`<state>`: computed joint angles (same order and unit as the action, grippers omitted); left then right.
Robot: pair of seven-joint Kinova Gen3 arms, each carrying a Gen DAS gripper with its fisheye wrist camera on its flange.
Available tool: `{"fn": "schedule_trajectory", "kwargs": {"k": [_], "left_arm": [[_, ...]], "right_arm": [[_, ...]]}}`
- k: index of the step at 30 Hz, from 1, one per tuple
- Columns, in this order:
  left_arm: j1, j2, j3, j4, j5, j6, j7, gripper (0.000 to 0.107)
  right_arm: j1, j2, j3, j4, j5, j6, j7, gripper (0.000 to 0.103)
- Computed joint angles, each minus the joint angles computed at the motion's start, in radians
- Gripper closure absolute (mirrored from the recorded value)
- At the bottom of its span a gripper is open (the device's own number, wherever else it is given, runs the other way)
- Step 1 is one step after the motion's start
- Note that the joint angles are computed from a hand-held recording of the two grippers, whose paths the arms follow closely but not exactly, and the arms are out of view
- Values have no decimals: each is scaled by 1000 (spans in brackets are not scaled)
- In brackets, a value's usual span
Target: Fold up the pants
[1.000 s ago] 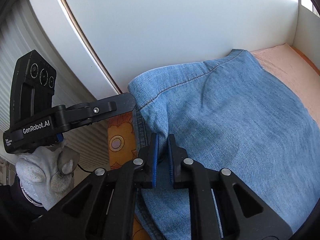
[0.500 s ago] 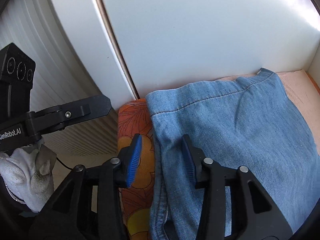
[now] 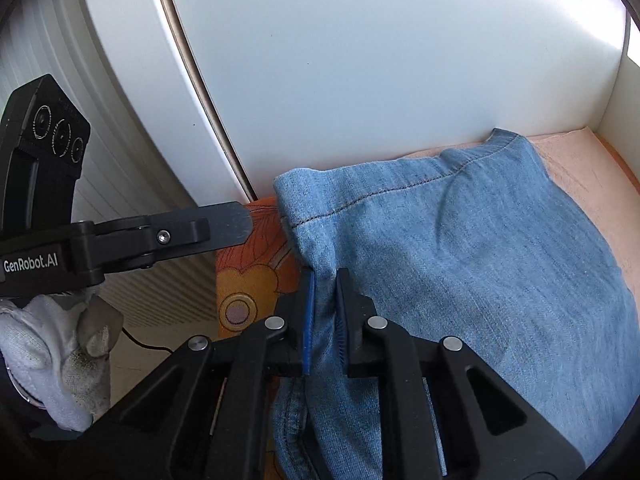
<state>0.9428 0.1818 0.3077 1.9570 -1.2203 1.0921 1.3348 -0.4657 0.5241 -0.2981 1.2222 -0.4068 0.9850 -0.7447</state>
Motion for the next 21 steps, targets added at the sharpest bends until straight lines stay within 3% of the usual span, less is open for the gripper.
{"fn": "schedule_trajectory", "kwargs": {"k": [4, 7, 13, 21], "left_arm": [[-39, -1, -21, 8, -30, -79, 19, 51], [-36, -5, -32, 28, -54, -92, 68, 51], [-38, 21, -25, -5, -45, -44, 52, 51], [-25, 73, -55, -88, -17, -26, -24, 51]], "right_arm": [[25, 15, -5, -22, -17, 28, 25, 93], [30, 15, -5, -23, -25, 38, 34, 93], [27, 12, -3, -19, -31, 50, 43, 93], [3, 40, -10, 15, -26, -16, 56, 93]]}}
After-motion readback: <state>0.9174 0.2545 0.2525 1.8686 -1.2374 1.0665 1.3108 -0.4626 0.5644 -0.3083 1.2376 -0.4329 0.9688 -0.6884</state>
